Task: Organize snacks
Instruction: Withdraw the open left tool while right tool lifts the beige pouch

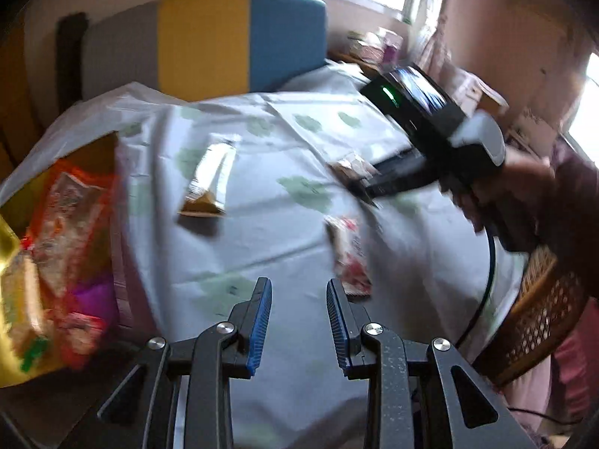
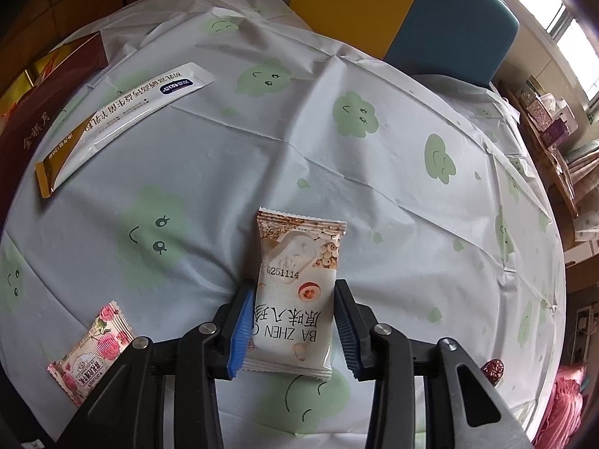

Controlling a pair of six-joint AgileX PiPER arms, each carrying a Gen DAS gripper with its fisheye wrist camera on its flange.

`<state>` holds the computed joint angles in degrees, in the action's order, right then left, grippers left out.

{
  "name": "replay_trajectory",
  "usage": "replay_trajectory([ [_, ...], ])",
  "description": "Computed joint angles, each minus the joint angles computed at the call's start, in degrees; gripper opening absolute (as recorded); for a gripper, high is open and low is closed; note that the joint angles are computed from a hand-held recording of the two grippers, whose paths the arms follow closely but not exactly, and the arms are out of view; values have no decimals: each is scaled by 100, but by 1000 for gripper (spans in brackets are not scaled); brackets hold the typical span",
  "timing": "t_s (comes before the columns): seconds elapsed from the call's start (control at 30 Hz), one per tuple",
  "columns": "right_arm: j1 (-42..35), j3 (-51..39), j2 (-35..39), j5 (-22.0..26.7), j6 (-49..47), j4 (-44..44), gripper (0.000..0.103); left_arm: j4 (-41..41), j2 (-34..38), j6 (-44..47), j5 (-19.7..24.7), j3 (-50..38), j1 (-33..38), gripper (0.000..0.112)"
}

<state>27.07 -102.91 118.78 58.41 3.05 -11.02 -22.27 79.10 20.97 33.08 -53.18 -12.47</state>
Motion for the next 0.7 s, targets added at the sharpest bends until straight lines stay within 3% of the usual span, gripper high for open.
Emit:
replay_trajectory([
  [0.1,-7,-4,7,-8,12,9,41,379,28,-209,-281,293,-251,31],
  [0.27,20,34,-13,-55,70,-58,39,329,12,-108,-876,748,-236,33],
  [0.53,-54,-373,-91,224,-117,571,38,-1471,-243,1732,-1113,1256,188,34],
  [0.7,180,-1655,70,888,-914,1719,38,-2280,-342,2543,-1160,1465,314,36],
])
